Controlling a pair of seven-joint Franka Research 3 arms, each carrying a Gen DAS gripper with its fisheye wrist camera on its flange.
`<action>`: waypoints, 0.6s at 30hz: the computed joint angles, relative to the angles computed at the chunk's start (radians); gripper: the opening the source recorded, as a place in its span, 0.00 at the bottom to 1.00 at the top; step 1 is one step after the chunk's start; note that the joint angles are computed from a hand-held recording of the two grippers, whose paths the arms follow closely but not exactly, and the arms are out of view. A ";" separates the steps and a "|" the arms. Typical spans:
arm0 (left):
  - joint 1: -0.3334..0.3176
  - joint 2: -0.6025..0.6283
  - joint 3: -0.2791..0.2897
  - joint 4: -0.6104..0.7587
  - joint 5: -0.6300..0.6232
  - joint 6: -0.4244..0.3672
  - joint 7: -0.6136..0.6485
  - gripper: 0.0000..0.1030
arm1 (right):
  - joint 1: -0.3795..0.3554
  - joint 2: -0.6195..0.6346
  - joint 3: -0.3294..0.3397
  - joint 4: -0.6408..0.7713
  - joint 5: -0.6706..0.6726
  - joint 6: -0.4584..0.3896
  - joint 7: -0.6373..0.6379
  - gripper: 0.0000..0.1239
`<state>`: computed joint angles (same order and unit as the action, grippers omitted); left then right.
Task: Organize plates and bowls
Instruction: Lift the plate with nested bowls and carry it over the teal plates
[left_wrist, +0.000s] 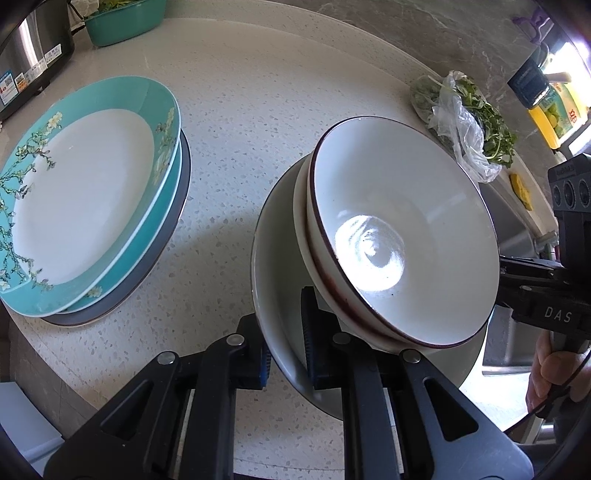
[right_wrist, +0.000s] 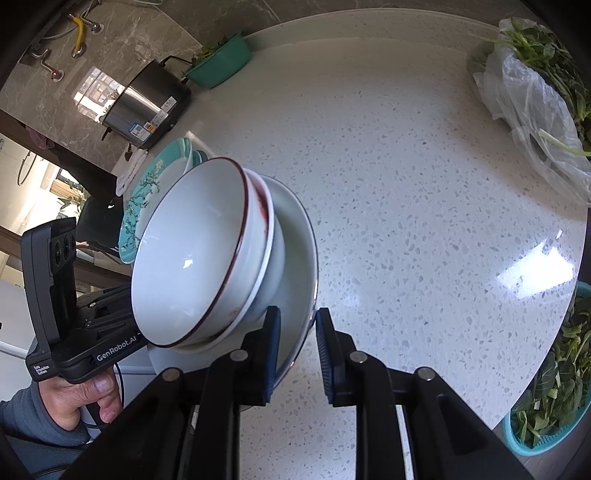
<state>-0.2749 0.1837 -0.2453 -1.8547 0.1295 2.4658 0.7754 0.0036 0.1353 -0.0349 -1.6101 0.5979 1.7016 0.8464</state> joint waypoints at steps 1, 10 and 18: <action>0.001 -0.002 0.000 0.000 -0.002 0.000 0.001 0.12 | -0.001 0.002 -0.001 0.005 0.004 -0.005 0.002 0.18; 0.010 -0.037 -0.002 -0.011 -0.043 0.006 0.024 0.12 | -0.015 0.013 -0.002 0.049 0.021 -0.047 0.000 0.18; 0.023 -0.090 0.002 -0.043 -0.090 0.000 0.058 0.12 | -0.023 0.021 0.000 0.081 0.043 -0.078 -0.006 0.18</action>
<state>-0.2520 0.0932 -0.2434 -1.8974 0.0398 2.4662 0.8334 -0.0194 0.1565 -0.0351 -1.5291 0.6412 1.6239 0.8405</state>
